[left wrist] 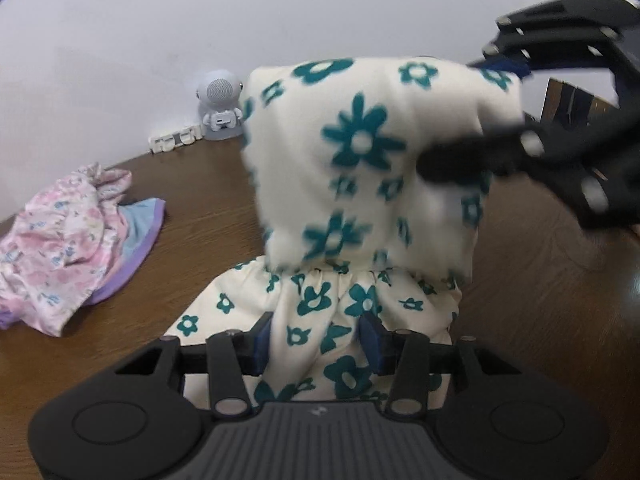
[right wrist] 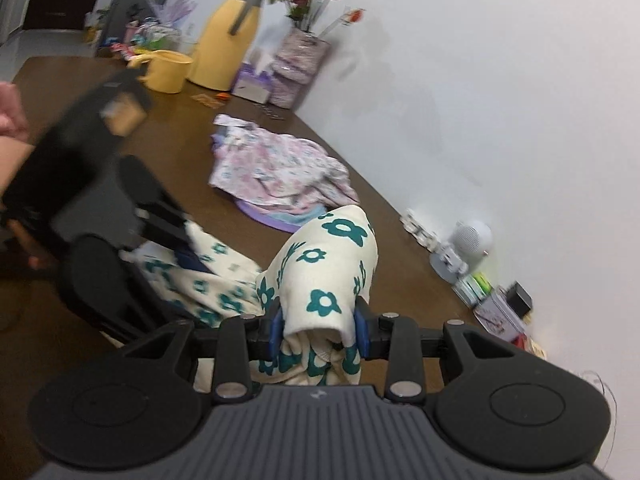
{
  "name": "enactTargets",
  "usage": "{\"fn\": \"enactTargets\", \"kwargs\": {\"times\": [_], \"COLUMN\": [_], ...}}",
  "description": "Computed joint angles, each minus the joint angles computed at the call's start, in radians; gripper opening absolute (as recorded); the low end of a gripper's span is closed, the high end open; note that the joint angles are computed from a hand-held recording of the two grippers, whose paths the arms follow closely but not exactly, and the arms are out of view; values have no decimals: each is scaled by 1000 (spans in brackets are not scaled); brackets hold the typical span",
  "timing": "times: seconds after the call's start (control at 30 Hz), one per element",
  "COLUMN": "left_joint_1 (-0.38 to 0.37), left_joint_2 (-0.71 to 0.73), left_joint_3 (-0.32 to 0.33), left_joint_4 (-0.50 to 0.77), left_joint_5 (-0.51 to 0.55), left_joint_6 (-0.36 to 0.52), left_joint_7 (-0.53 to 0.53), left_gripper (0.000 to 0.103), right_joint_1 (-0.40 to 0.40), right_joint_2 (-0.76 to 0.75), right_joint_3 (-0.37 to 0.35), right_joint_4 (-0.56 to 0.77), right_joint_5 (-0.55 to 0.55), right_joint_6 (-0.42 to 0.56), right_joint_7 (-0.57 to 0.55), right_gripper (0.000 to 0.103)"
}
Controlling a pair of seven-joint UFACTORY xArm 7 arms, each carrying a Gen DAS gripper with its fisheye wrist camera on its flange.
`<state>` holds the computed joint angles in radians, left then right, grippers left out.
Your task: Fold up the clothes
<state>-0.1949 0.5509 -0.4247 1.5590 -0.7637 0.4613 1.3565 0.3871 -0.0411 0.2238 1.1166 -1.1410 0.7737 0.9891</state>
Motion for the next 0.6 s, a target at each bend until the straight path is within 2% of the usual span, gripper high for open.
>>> {"fn": "enactTargets", "kwargs": {"times": [0.1, 0.27, 0.37, 0.6], "left_joint_1": [26, 72, 78, 81], "left_joint_2": [-2, -59, -79, -113], "left_joint_3": [-15, -23, -2, 65], "left_joint_4": [-5, -58, -70, -97], "left_joint_5": [-33, -124, -178, -221], "left_joint_6": [17, 33, 42, 85], "left_joint_7": [20, 104, 142, 123], "left_gripper": [43, 45, 45, 41], "right_joint_1": [14, 66, 92, 138], "right_joint_2": [38, 111, 132, 187], "right_joint_3": [6, -5, -17, -38], "right_joint_4": [30, 91, 108, 148], "right_joint_5": [-4, -56, -64, -54], "right_joint_6": [-2, 87, 98, 72], "right_joint_7": [-25, -40, -31, -30], "right_gripper": [33, 33, 33, 37]}}
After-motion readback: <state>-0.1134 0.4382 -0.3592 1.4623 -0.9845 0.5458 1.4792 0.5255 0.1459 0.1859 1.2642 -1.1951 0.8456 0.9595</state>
